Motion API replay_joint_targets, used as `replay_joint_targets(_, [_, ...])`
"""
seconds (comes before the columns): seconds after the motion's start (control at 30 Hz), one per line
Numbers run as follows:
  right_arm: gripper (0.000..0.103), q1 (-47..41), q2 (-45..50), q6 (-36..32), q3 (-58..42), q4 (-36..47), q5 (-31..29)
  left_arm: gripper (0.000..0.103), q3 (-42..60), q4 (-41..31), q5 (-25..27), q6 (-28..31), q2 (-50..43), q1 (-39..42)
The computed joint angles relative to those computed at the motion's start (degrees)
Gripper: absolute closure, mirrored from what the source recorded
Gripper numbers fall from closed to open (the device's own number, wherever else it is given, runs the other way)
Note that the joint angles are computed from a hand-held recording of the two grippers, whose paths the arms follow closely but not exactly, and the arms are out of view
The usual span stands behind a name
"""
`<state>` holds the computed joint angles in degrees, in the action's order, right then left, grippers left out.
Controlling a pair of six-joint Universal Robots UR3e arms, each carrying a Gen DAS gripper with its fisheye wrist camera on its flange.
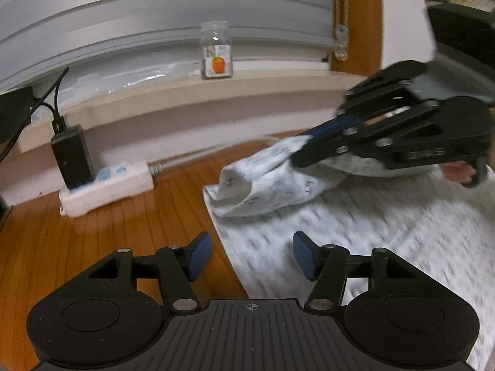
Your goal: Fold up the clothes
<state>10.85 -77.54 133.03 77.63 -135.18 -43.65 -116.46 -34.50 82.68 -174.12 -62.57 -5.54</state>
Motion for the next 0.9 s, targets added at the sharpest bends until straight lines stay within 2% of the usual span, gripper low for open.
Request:
replay_joint_targets(0.17, [0.098, -2.79, -1.08, 3.94, 0.92, -4.35, 4.07, 0.041, 7.52, 1.77, 4.43, -1.37, -10.8, 0.09])
replay_joint_targets(0.23, [0.098, -3.77, -1.8, 3.3, 1.15, -2.57, 5.97, 0.043, 9.62, 2.14, 5.44, -2.45, -13.64, 0.92])
replay_joint_targets(0.3, [0.099, -4.48, -3.28, 2.36, 3.29, -2.97, 7.16, 0.043, 9.33, 2.72, 4.4, -3.15, -13.55, 2.51])
replay_joint_targets(0.43, [0.099, -5.34, -6.2, -2.01, 5.3, 2.44, 9.04, 0.043, 8.81, 3.32, 1.89, -4.01, -13.16, 5.56])
replay_joint_targets(0.53, [0.099, -4.12, -6.55, -5.38, 5.25, 7.36, 7.66, 0.041, 9.92, -0.08, 1.34, -1.89, -12.85, 5.85])
replay_joint_targets(0.7, [0.099, -1.7, -8.56, -10.74, 11.53, 9.35, 3.33, 0.039, 4.9, -5.43, -4.46, 2.08, -3.73, 14.23])
replay_joint_targets(0.77, [0.098, -0.77, -8.96, -11.42, 13.7, 8.87, 1.98, 0.039, 2.45, -7.85, -9.79, 2.16, 1.31, 20.62])
replay_joint_targets(0.83, [0.087, -0.05, -9.18, -12.62, 14.3, 9.83, 0.96, 0.039, 1.19, -10.92, -15.66, 2.33, 5.22, 26.4])
replay_joint_targets(0.9, [0.076, -0.02, -9.88, -14.19, 14.62, 11.81, 0.58, 0.039, 1.14, -11.94, -17.47, 1.8, 6.49, 27.61])
